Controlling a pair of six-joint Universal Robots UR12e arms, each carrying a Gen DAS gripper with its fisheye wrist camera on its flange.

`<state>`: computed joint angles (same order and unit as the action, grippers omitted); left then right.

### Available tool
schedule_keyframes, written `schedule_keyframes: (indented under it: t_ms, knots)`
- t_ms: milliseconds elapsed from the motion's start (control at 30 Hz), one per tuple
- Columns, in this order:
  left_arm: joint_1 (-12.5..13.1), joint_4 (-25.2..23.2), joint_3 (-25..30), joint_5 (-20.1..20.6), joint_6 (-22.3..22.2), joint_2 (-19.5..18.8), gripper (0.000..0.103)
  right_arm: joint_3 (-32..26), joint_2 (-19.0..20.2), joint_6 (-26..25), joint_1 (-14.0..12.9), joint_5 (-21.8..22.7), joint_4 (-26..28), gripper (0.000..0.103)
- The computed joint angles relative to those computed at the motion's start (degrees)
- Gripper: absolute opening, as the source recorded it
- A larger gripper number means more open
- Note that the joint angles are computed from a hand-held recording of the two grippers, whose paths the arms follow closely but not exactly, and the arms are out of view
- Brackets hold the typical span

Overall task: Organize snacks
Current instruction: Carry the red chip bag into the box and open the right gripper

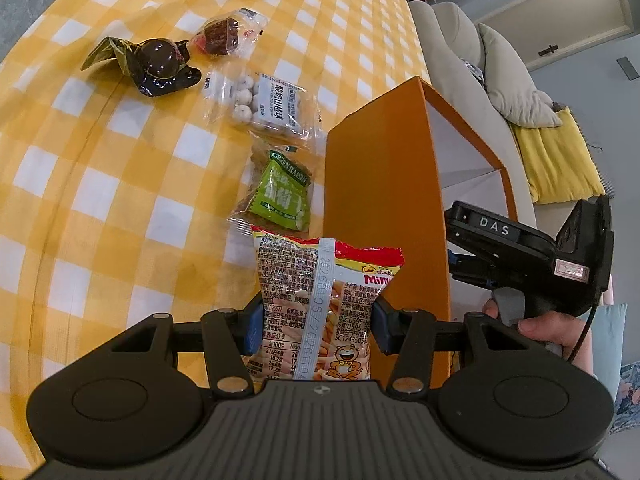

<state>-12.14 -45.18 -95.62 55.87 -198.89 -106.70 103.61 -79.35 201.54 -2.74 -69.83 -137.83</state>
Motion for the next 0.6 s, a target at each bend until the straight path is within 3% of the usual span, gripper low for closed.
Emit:
schedule_keyframes:
  t_ms: [33, 100, 133, 233, 433, 600]
  knots:
    - [0.0, 0.0, 0.0, -0.1, 0.0, 0.0, 0.058, 0.4, -0.2, 0.4, -0.3, 0.4, -0.4, 0.058]
    - [-0.1, -0.1, 0.0, -0.3, 0.4, 0.1, 0.058, 0.2, 0.0, -0.9, 0.0, -0.8, 0.1, 0.035]
    - [-0.1, -0.1, 0.0, -0.4, 0.6, 0.1, 0.058, 0.0, 0.1, -2.5, 0.3, -2.1, 0.6, 0.032]
    - [-0.2, -0.1, 0.0, -0.4, 0.7, 0.3, 0.058, -0.2, 0.2, -5.8, 0.5, -2.4, 0.6, 0.031]
    - [-0.2, 0.1, 0.0, -0.7, 1.1, 0.5, 0.058, -2.8, 0.7, -17.7, 1.8, -4.6, 5.9, 0.031]
    - [-0.3, 0.8, -0.1, -1.2, 1.4, 0.9, 0.058, -2.7, 0.3, -20.8, 1.3, -3.2, 7.6, 0.031]
